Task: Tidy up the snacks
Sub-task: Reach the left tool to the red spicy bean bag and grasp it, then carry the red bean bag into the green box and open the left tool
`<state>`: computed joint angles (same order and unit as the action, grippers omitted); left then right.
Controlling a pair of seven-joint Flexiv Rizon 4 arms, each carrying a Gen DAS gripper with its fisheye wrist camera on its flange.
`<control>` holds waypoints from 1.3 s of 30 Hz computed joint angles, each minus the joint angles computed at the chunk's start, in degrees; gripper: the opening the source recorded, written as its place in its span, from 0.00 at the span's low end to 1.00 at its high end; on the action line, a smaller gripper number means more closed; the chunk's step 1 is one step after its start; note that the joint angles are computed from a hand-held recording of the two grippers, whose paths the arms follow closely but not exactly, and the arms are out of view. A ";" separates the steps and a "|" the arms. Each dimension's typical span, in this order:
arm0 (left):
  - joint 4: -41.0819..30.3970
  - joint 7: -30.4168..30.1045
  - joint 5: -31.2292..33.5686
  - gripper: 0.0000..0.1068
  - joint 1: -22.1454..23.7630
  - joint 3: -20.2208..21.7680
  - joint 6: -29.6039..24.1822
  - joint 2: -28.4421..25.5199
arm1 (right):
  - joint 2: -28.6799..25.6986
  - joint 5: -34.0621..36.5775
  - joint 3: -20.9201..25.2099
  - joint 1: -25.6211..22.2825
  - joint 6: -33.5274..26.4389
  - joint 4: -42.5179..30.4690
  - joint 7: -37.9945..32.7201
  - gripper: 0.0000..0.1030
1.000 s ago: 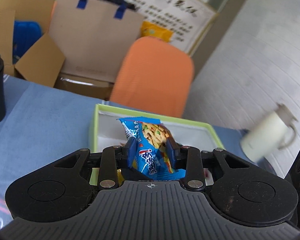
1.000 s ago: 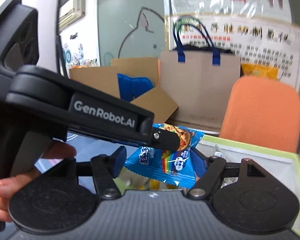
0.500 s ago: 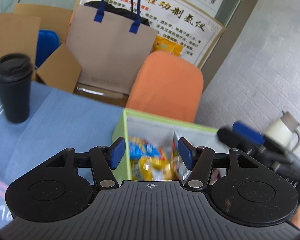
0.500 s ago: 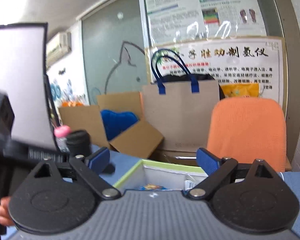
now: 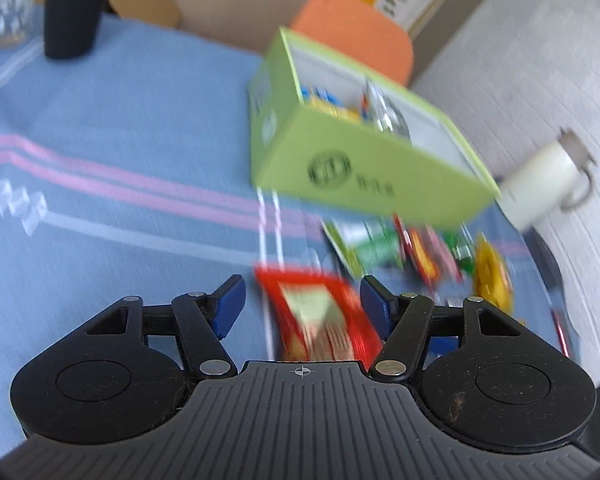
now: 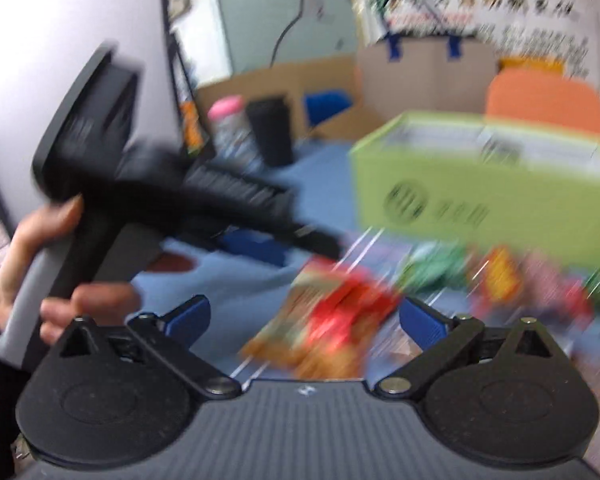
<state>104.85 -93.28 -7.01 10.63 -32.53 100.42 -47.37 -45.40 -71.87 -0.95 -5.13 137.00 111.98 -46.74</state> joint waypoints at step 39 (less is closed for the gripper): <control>5.39 5.50 -0.39 0.24 3.19 -4.88 0.45 1.43 | 2.42 18.45 9.71 -0.53 -9.54 5.72 -13.35 0.75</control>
